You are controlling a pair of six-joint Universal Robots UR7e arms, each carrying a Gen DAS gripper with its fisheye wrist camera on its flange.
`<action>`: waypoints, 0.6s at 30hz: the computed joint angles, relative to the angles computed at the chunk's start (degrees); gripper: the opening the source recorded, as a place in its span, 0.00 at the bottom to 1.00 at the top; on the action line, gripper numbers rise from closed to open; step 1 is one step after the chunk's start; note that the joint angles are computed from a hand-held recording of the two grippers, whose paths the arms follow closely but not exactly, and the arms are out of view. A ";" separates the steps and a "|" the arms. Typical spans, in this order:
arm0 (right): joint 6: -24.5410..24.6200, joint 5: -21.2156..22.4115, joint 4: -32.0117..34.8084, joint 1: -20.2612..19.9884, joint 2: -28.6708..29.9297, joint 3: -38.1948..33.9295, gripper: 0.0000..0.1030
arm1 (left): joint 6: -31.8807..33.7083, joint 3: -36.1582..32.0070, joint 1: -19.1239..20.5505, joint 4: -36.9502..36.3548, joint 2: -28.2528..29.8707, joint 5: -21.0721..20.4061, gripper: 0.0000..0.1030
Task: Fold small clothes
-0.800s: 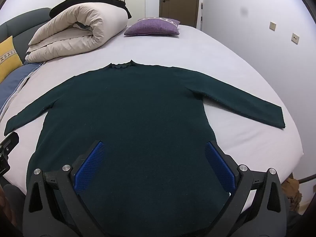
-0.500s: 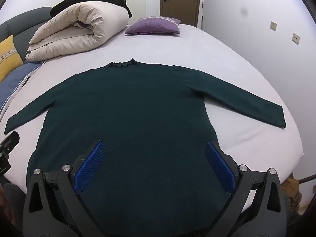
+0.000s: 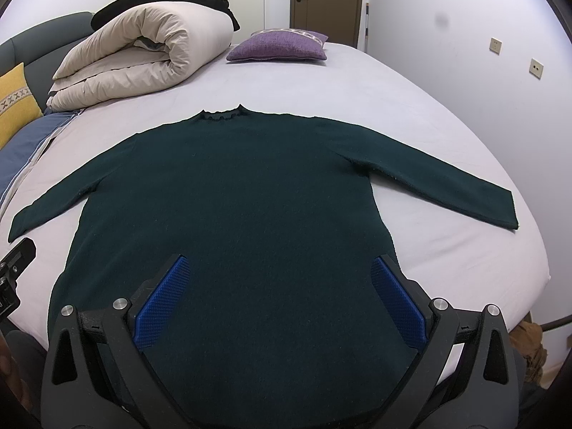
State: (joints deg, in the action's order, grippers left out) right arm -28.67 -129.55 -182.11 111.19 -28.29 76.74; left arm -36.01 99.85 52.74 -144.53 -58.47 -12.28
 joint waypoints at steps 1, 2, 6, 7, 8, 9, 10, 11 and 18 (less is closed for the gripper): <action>-0.01 0.06 -0.07 -0.02 -0.04 0.11 1.00 | 0.05 0.10 0.02 -0.05 -0.04 0.01 1.00; 0.01 0.08 -0.13 -0.04 -0.07 0.18 1.00 | -0.14 0.03 0.01 0.15 -0.03 0.03 1.00; 0.02 0.07 0.06 -0.08 0.07 -0.01 1.00 | 0.17 0.11 0.02 -0.28 0.09 0.12 1.00; 0.02 0.07 0.02 -0.09 0.07 0.03 1.00 | 0.11 0.07 0.02 -0.18 0.07 0.09 1.00; 0.02 0.10 0.05 -0.11 0.06 -0.02 1.00 | 0.00 0.07 0.03 -0.09 0.05 0.07 1.00; -0.03 0.12 -0.01 -0.12 0.06 0.01 1.00 | -0.27 0.05 0.03 0.20 0.03 0.06 1.00; -0.04 0.12 -0.02 -0.12 0.06 0.01 1.00 | -0.45 0.06 0.00 0.41 0.01 0.08 1.00; 0.03 0.09 0.11 -0.11 0.04 -0.05 1.00 | -0.20 0.05 -0.02 0.17 0.05 0.14 1.00; 0.08 0.10 0.40 -0.11 -0.05 -0.16 1.00 | 0.22 0.23 0.00 -0.35 0.04 0.14 1.00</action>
